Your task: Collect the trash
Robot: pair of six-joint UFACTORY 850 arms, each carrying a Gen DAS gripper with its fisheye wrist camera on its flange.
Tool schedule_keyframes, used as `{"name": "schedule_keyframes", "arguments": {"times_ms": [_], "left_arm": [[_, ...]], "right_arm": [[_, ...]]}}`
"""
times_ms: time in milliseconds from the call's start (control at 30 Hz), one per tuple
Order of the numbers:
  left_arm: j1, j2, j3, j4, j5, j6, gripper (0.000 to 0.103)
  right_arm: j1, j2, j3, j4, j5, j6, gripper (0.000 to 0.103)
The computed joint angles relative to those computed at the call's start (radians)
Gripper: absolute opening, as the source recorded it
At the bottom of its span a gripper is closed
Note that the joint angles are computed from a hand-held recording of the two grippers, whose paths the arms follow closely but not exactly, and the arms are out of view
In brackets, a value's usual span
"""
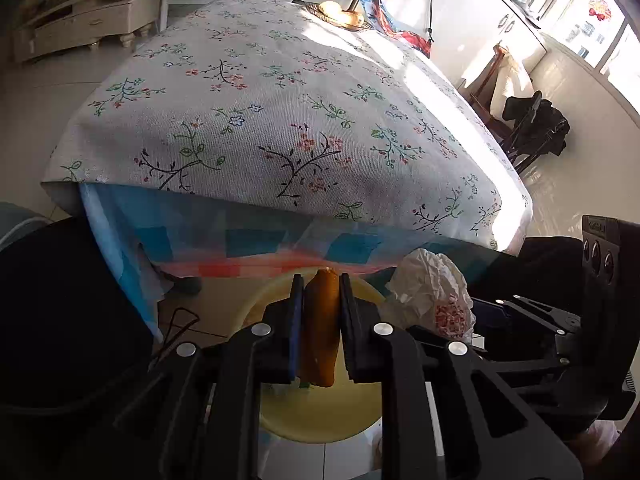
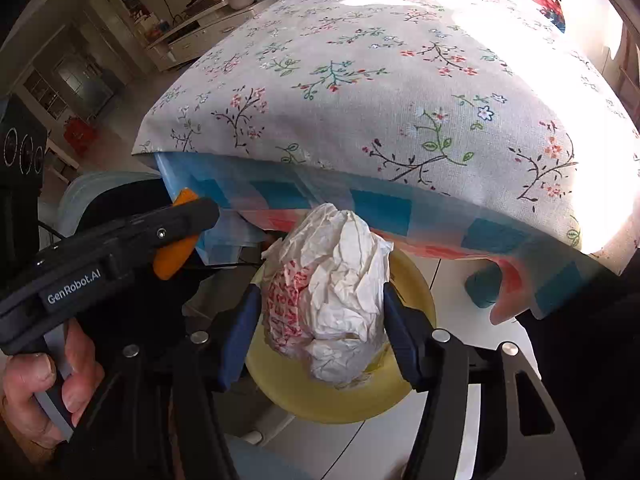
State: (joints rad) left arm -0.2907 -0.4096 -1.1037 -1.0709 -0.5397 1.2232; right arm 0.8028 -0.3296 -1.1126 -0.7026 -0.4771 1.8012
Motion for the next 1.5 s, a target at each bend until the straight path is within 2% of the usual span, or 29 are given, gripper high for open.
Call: {"name": "schedule_keyframes", "arguments": {"times_ms": [67,133,233,333,467,633,1000,1500], "left_arm": [[-0.008,-0.007,-0.009,0.06,0.002,-0.046,0.027],[-0.016,-0.006,-0.005,0.095,0.03,-0.074,0.058],[-0.016,0.008,0.007,0.074,0.056,-0.059,0.078],[-0.006,0.022,0.021,0.012,0.066,-0.014,0.085],[0.012,0.052,0.046,-0.105,0.072,0.076,0.089],[0.033,0.121,0.11,-0.356,0.068,0.312,0.096],[0.069,0.214,0.191,-0.583,0.041,0.511,0.096],[0.099,0.294,0.264,-0.716,0.026,0.691,0.096]], "right_arm": [[0.012,0.031,0.03,-0.09,-0.037,0.15,0.062],[0.027,0.06,0.059,-0.177,-0.095,0.311,0.066],[0.045,0.105,0.103,-0.279,-0.159,0.502,0.069],[0.065,0.121,0.119,-0.353,-0.209,0.607,0.072],[0.1,0.118,0.1,-0.374,-0.28,0.601,0.075],[0.131,0.093,0.057,-0.403,-0.378,0.55,0.079],[0.199,0.045,-0.025,-0.443,-0.572,0.434,0.086],[0.242,0.009,-0.08,-0.449,-0.632,0.391,0.088]]}}
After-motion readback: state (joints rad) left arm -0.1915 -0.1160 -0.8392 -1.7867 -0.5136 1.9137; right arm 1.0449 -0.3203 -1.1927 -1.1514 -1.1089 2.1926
